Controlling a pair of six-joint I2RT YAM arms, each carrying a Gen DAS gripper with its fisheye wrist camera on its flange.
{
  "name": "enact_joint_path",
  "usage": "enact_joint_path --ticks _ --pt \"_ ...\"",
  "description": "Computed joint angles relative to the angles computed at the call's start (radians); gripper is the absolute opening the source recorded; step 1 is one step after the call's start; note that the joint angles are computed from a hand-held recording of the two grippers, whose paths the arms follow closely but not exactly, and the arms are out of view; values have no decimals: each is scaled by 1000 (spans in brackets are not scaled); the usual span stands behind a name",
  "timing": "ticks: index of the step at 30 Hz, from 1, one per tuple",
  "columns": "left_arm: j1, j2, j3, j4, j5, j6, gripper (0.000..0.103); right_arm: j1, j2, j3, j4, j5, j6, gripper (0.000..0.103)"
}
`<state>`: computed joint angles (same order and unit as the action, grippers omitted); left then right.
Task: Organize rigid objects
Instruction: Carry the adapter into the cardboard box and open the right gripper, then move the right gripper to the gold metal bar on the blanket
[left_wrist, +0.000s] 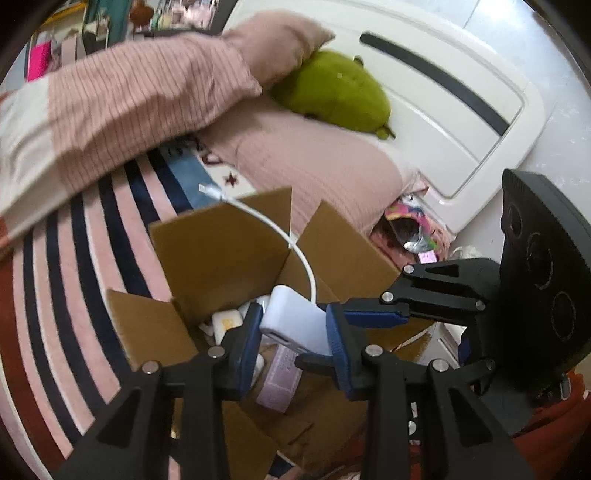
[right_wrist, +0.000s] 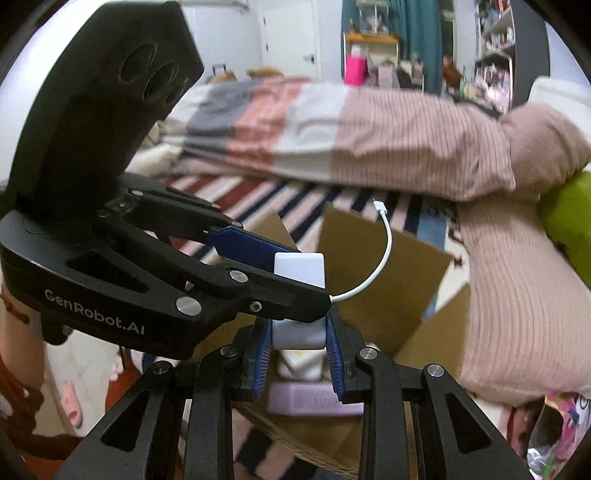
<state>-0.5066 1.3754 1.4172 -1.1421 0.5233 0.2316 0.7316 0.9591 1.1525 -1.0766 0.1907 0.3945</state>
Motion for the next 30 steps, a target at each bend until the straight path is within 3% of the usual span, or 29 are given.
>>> enact_joint_path --ticks 3,7,17,23,30 --pt "-23 24 6 -9 -36 -15 33 -65 19 -4 -24 -68 -28 23" --pt "-25 23 5 -5 -56 -32 63 -81 36 -8 -47 -73 -25 36" --pt "86 -55 6 -55 -35 43 67 5 69 55 -84 2 30 43" --pt "295 -129 17 -128 45 184 68 164 143 144 -77 122 105 47" --pt "709 -138 -1 -231 187 482 73 350 332 280 -8 218 147 48"
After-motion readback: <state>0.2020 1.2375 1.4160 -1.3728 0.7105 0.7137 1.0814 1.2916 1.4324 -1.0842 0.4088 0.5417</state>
